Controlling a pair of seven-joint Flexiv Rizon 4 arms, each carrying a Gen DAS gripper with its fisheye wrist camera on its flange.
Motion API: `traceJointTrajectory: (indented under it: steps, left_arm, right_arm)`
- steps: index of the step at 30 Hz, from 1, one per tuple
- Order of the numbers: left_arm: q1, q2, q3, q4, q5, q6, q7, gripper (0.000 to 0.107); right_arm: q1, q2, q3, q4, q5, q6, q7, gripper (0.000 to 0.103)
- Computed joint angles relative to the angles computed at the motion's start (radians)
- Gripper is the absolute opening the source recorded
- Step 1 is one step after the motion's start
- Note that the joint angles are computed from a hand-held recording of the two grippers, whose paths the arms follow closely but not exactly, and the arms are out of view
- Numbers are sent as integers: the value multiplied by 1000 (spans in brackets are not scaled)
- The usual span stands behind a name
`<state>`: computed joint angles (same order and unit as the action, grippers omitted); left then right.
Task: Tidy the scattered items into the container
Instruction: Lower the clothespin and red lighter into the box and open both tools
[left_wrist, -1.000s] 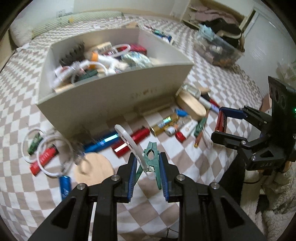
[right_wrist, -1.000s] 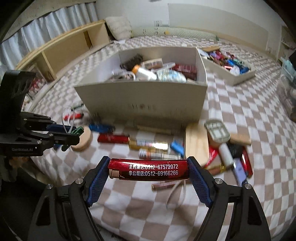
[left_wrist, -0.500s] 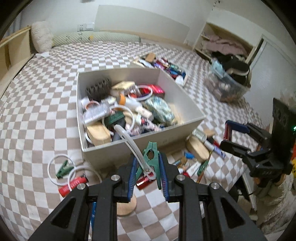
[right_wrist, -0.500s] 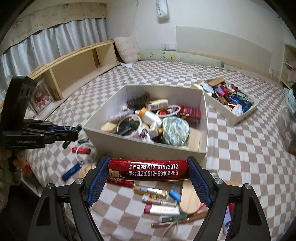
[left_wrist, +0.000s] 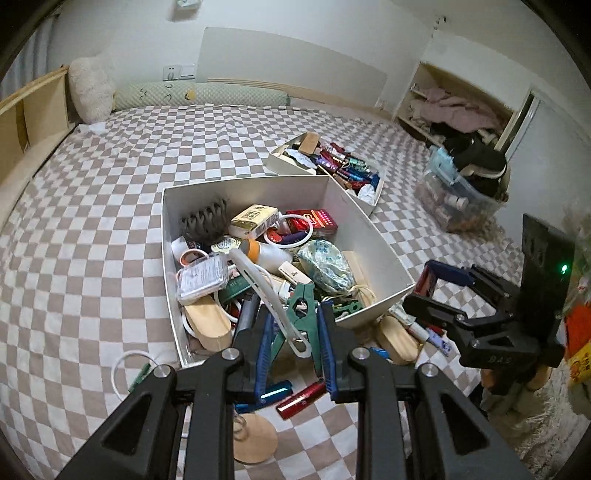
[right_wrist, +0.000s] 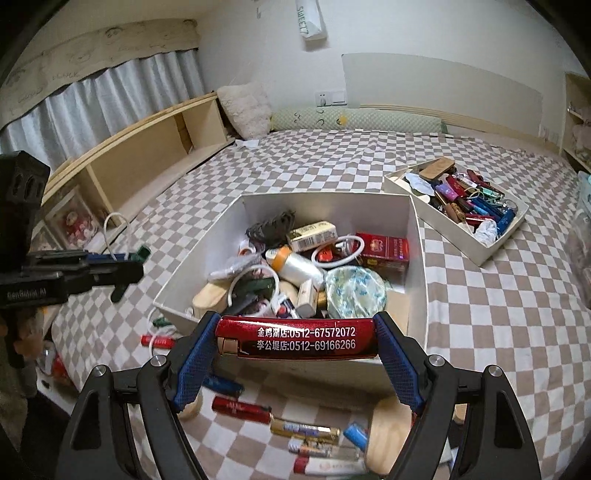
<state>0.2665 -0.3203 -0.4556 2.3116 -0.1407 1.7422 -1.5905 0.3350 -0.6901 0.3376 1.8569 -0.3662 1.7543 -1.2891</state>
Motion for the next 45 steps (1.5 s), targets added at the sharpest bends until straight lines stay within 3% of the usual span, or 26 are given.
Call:
traceJointTrajectory:
  steps: [3, 6, 10, 13, 15, 21, 25, 32, 45]
  left_arm:
    - [-89, 0, 87, -44, -12, -30, 10, 24]
    - [-98, -5, 85, -76, -34, -43, 40, 24]
    - [-177, -18, 167, -126, -47, -63, 84, 24]
    - [-164, -35, 153, -148, -81, -77, 110, 24]
    - [-191, -51, 186, -175, -102, -100, 111, 24]
    - [-255, -110, 257, -246, -161, -193, 100, 24]
    - [-359, -141, 379, -298, -124, -261, 62, 24]
    - [-353, -159, 382, -308, -144, -311, 42, 24]
    - [-405, -218, 470, -375, -58, -422, -47, 24]
  right_arm:
    - [-13, -23, 23, -34, 0, -21, 7, 83]
    - [-11, -40, 24, -62, 10, -38, 14, 83]
    - [-19, -58, 37, -99, 24, -68, 21, 83]
    - [-5, -62, 23, -123, 33, -97, 18, 83]
    - [-5, -69, 27, -142, 41, -123, 13, 83]
    - [1, -97, 45, -238, 89, -292, -6, 83]
    - [12, -114, 56, -300, 134, -414, -42, 83]
    - [81, -100, -18, -341, 191, -544, -68, 83]
    - [141, -93, -88, -325, 221, -556, -68, 83]
